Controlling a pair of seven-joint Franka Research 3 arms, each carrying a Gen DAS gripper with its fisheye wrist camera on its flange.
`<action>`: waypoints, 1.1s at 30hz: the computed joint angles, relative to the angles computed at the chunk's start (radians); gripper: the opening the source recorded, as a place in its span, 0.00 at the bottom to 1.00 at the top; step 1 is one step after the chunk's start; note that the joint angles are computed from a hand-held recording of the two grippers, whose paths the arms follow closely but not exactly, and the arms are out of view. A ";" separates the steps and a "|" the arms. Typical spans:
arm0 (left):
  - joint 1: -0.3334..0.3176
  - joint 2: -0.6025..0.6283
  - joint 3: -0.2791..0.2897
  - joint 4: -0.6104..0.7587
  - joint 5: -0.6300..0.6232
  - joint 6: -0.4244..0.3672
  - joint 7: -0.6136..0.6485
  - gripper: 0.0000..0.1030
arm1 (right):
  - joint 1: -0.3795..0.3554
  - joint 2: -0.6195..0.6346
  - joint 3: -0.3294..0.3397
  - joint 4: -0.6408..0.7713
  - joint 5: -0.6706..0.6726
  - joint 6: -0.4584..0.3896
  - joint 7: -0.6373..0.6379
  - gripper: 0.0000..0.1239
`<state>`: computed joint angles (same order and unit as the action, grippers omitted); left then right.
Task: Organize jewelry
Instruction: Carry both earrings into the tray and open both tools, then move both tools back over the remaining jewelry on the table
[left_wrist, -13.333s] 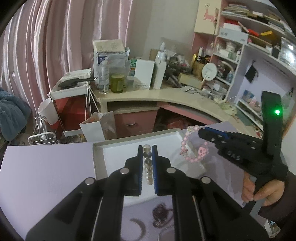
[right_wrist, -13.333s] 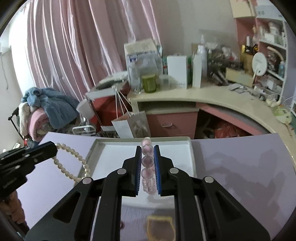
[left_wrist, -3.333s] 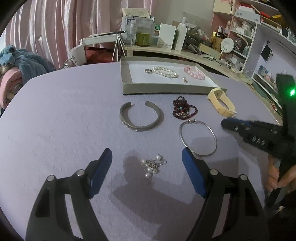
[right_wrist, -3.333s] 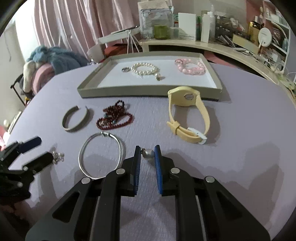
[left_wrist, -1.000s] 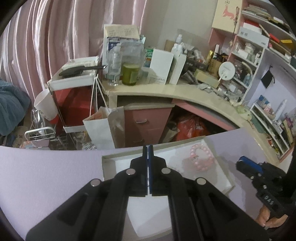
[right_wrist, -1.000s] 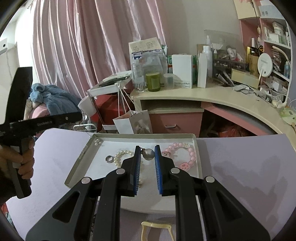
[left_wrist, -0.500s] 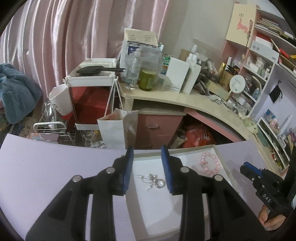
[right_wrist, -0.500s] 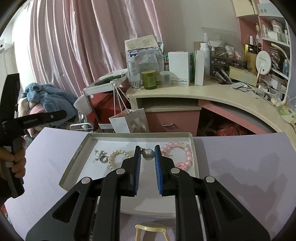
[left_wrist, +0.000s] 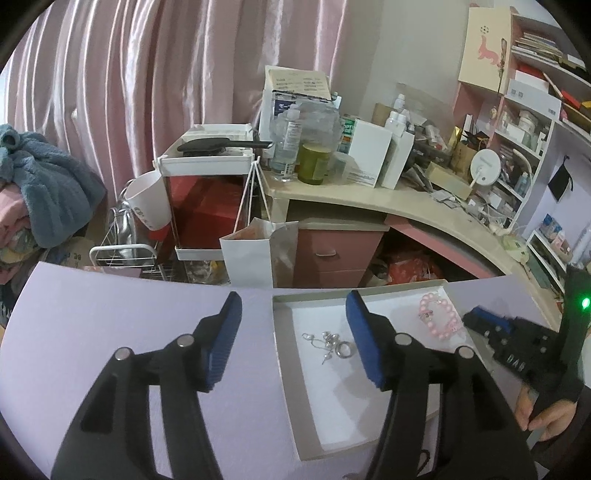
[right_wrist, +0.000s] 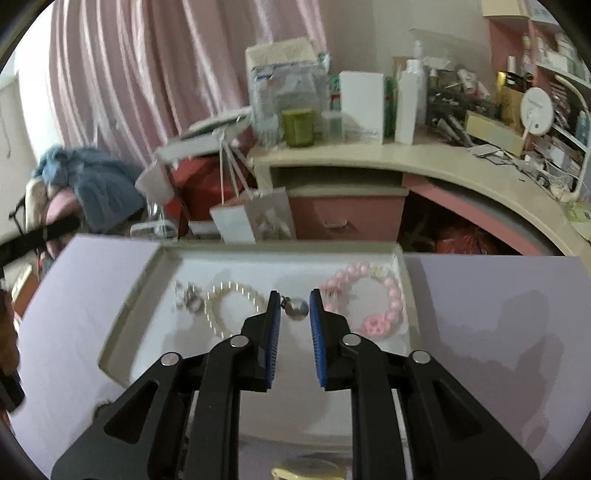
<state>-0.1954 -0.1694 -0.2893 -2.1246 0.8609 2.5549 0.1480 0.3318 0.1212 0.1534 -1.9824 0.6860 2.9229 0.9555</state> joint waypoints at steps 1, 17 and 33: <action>0.000 -0.007 -0.002 -0.007 0.003 -0.002 -0.008 0.60 | -0.006 -0.010 0.006 -0.009 0.032 0.014 -0.020 0.37; -0.018 -0.188 -0.093 -0.177 0.005 -0.097 -0.172 0.69 | 0.063 -0.275 -0.078 -0.294 0.362 -0.108 -0.322 0.37; -0.124 -0.282 -0.165 -0.310 -0.072 -0.213 -0.330 0.79 | 0.157 -0.407 -0.077 -0.504 0.269 -0.149 -0.303 0.42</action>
